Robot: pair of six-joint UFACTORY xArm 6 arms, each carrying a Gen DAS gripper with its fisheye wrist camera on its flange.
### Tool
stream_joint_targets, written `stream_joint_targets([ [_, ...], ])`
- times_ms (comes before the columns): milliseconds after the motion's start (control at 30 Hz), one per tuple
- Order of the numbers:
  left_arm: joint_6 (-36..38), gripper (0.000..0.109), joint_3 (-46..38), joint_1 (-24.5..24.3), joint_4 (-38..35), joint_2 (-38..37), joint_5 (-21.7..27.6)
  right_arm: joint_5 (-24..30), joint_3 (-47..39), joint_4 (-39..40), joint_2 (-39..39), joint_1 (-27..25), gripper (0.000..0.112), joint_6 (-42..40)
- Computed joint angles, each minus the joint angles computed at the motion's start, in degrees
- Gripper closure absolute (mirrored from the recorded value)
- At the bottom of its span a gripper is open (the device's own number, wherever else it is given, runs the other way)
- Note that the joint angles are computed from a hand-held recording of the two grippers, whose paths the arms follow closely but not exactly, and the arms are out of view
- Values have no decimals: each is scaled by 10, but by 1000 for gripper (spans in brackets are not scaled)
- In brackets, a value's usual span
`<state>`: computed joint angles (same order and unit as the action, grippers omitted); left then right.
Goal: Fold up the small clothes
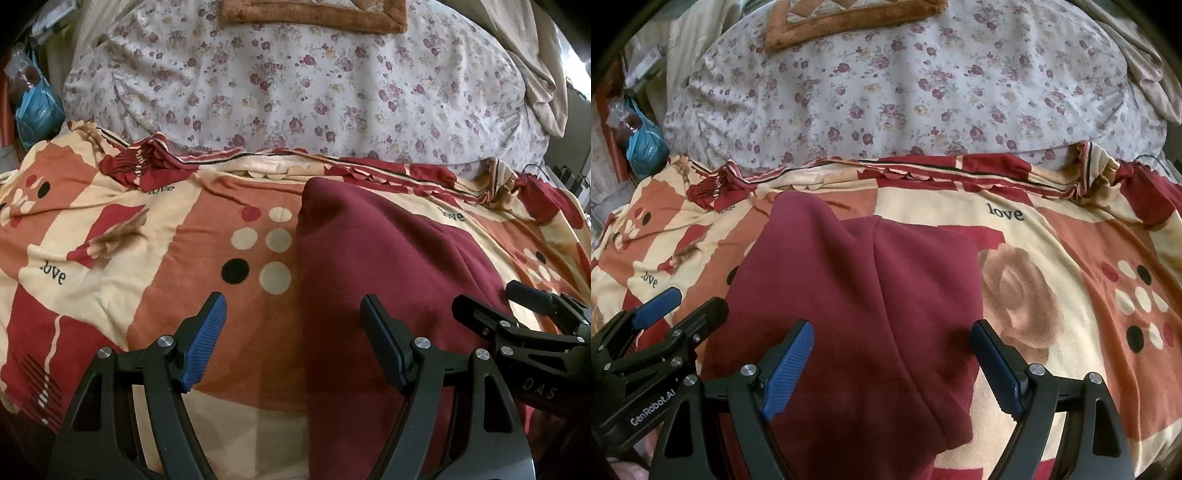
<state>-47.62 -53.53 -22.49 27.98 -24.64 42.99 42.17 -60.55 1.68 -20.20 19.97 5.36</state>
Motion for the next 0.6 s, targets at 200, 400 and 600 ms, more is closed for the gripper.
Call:
stream_joint_targets([
  [200, -2, 33, -1, 0, 0, 1, 1, 2, -4, -2, 4, 4, 27, 4],
  [400, 0, 33, 1, 3, -6, 1, -5, 6, -8, -1, 8, 4, 27, 1],
  [600, 6, 33, 10, 18, -18, -2, -21, 7, -12, 1, 13, 5, 27, -3],
])
